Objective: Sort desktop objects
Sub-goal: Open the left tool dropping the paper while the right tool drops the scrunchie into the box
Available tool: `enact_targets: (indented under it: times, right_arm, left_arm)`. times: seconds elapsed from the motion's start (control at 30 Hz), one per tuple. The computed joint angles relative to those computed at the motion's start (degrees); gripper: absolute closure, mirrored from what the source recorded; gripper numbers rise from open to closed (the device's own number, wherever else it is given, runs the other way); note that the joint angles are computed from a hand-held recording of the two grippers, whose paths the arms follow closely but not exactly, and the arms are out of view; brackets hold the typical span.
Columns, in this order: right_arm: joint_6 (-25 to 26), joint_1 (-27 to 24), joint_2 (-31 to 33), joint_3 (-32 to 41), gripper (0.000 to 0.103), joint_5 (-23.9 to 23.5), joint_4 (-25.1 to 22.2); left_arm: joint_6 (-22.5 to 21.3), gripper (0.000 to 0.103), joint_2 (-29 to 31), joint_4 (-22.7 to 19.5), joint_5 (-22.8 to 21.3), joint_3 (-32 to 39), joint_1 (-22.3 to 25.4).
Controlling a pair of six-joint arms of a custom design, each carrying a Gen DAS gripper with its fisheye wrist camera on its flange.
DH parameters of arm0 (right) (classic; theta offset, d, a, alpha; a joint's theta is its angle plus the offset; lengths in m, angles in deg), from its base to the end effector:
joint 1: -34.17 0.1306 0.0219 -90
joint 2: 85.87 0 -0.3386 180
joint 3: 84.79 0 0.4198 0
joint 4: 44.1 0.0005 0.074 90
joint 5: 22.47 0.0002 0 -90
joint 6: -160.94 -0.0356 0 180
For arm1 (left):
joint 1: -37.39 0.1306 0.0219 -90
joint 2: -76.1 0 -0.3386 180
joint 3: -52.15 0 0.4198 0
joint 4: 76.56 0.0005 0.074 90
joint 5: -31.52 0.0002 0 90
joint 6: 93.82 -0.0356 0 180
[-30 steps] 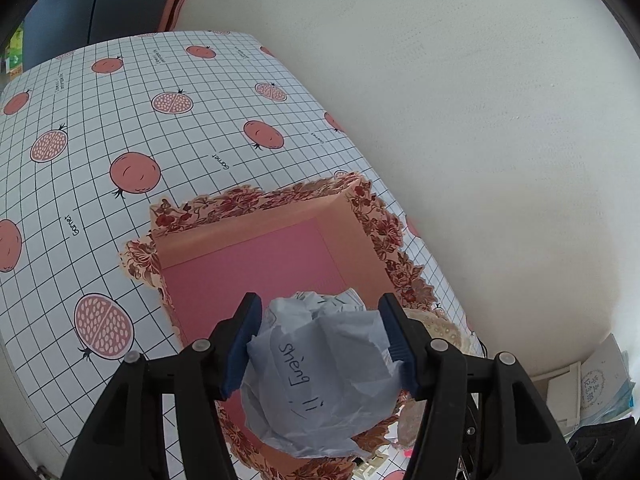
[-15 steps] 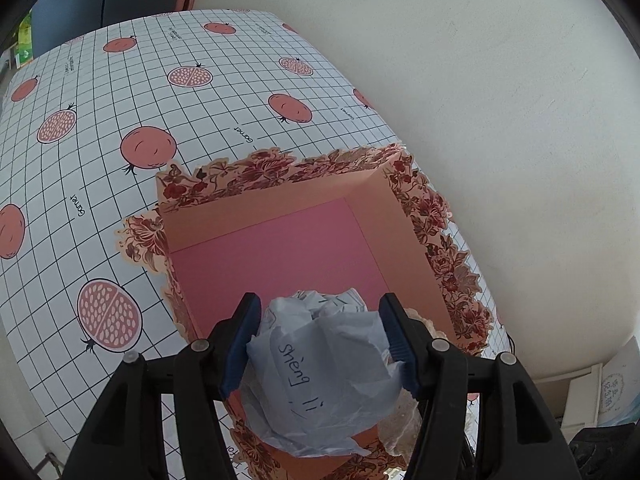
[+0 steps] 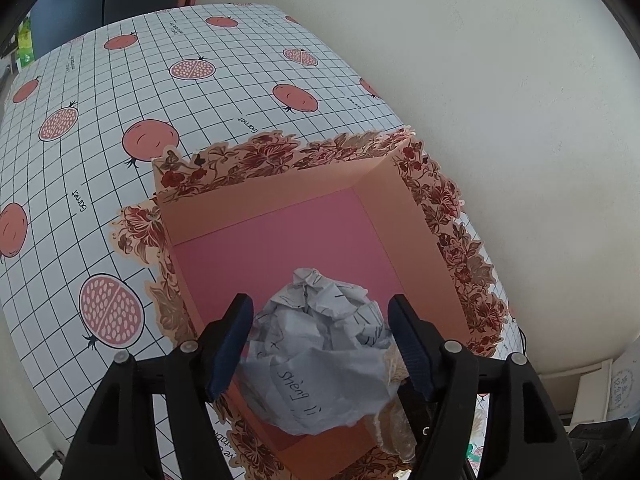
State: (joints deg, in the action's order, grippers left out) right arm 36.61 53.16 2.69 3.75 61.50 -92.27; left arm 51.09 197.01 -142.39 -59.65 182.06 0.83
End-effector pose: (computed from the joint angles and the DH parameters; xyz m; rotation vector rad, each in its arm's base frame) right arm 0.4774 0.1677 0.3873 0.2816 2.4652 0.5419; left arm 0.5385 -0.3991 0.3949 -0.4337 2.6345 -0.5504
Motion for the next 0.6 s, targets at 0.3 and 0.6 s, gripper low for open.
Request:
enact_targets:
  times: [0.3, 0.6]
  right_arm:
    - [-0.51, -0.41, -0.80, -0.39, 0.087, -0.28, -0.10]
    - [0.12, -0.44, -2.23, -0.56, 0.066, -0.36, 0.34]
  left_arm:
    - [-0.24, 0.032, 0.09, -0.36, -0.15, 0.38, -0.23]
    - [-0.73, 0.031, 0.49, -1.56, -1.53, 1.67, -0.79]
